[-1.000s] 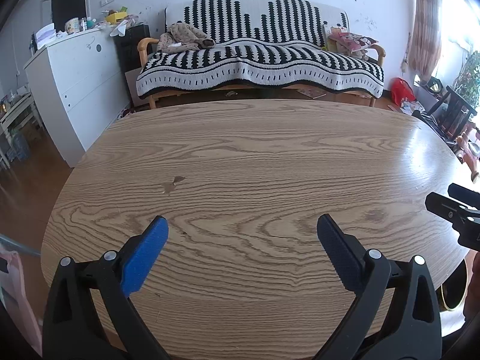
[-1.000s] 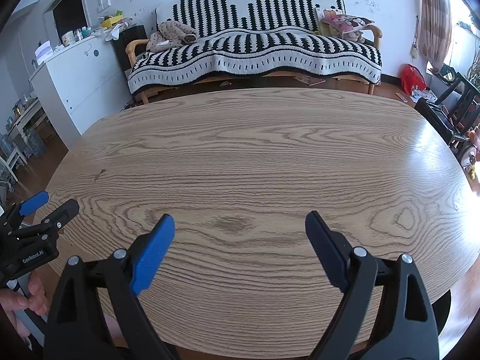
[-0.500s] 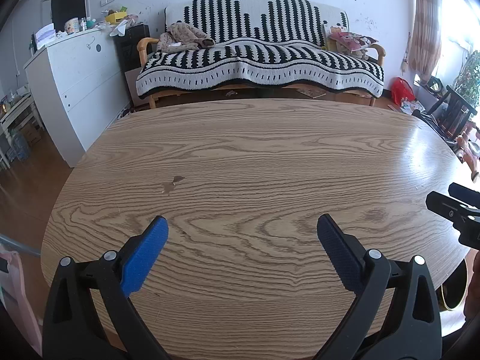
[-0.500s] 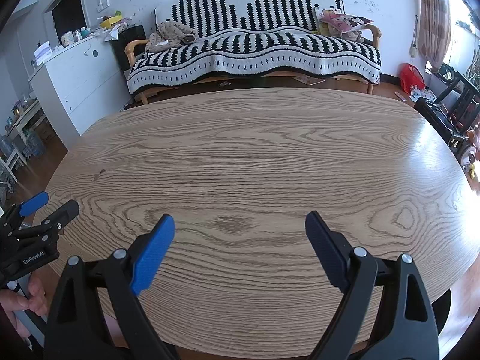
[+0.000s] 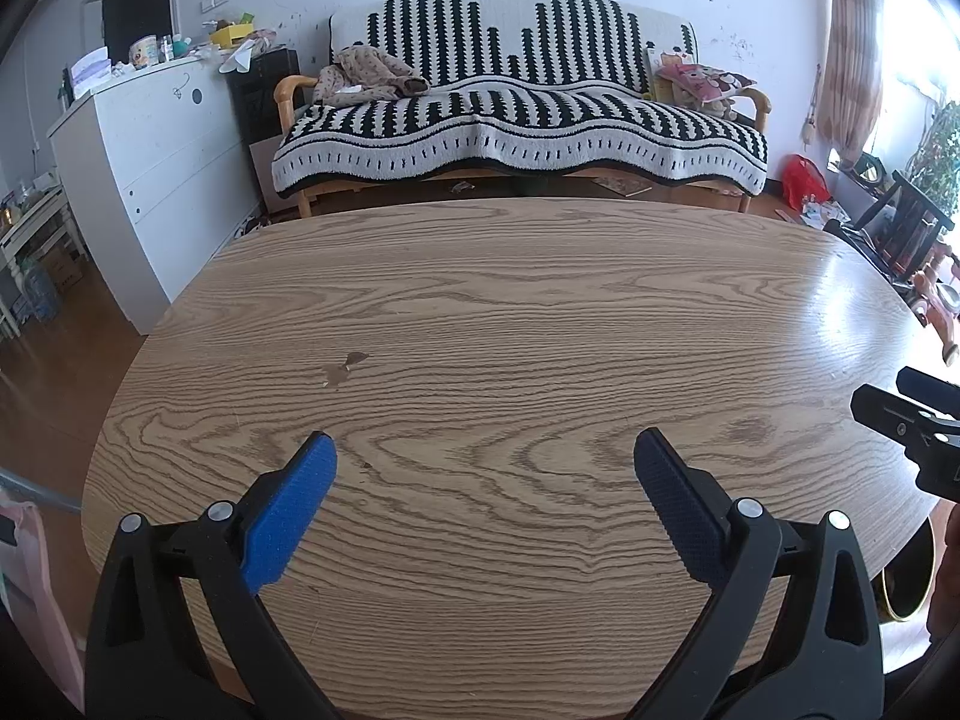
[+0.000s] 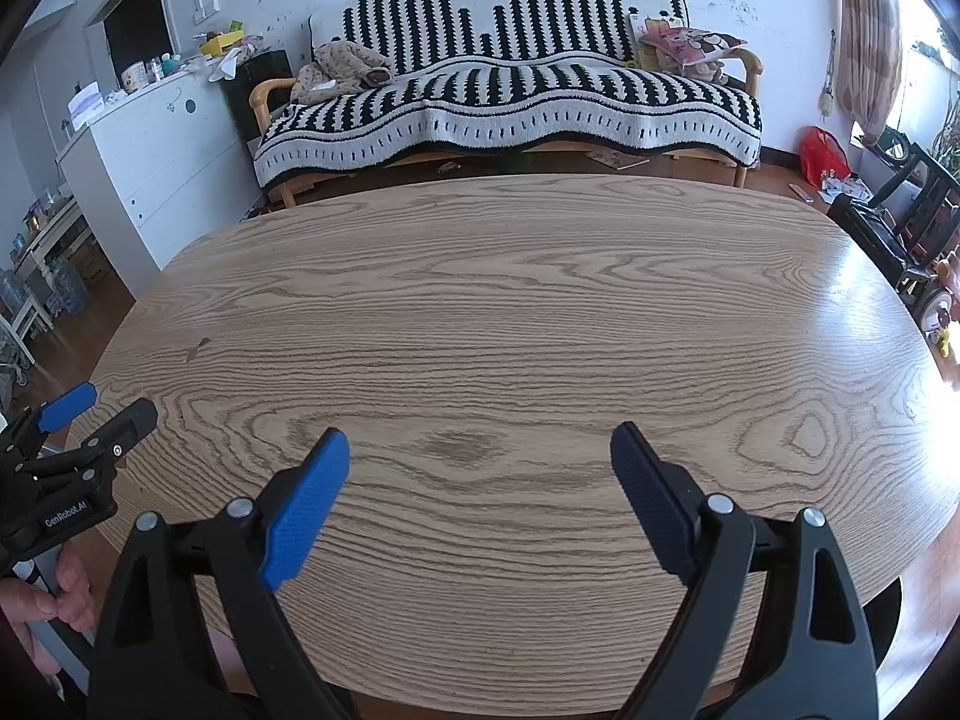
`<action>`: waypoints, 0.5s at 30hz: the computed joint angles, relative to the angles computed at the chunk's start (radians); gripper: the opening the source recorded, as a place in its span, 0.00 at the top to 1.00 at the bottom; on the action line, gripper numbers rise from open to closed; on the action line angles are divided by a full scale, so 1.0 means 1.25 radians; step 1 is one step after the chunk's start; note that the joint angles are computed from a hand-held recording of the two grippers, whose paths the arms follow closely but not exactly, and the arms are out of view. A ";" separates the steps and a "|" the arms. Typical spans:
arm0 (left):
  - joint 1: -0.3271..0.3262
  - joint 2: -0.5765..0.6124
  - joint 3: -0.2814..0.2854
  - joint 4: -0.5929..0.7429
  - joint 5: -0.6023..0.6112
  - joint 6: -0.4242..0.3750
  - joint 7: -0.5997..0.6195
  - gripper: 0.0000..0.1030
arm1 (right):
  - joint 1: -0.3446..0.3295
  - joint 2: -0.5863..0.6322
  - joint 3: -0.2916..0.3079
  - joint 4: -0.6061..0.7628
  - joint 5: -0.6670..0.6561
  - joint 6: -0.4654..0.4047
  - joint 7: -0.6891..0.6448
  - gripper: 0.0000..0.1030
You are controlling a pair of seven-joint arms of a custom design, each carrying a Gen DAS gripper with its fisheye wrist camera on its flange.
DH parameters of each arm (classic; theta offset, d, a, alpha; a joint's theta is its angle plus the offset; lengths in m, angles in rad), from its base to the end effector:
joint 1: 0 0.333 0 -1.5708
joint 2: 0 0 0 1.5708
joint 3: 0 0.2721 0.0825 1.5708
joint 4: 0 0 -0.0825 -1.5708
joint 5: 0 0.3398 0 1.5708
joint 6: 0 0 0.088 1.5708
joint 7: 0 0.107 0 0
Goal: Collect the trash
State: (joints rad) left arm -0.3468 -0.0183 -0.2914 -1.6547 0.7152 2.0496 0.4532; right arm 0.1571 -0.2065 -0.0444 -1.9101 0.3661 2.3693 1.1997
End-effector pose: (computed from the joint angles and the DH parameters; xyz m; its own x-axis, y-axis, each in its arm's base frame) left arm 0.4594 -0.2982 0.6170 0.2822 -0.9589 -0.0306 -0.6743 -0.1756 -0.7173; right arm 0.5047 0.0591 0.6239 0.3463 -0.9287 -0.1326 -0.7290 -0.1774 -0.6611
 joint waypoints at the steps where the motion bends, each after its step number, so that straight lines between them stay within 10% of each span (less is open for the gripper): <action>1: 0.000 0.000 0.000 0.000 0.000 0.000 0.000 0.06 | 0.000 0.000 0.000 -0.001 0.000 0.001 0.000 0.17; 15: -0.002 0.002 -0.001 0.005 0.001 -0.005 -0.004 0.06 | -0.002 0.003 0.000 -0.003 0.000 0.003 -0.004 0.17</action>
State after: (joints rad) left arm -0.3496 -0.0159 -0.2924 -1.6484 0.7159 2.0433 0.4483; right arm 0.1545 -0.2027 -0.0449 -1.9134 0.3664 2.3725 1.1943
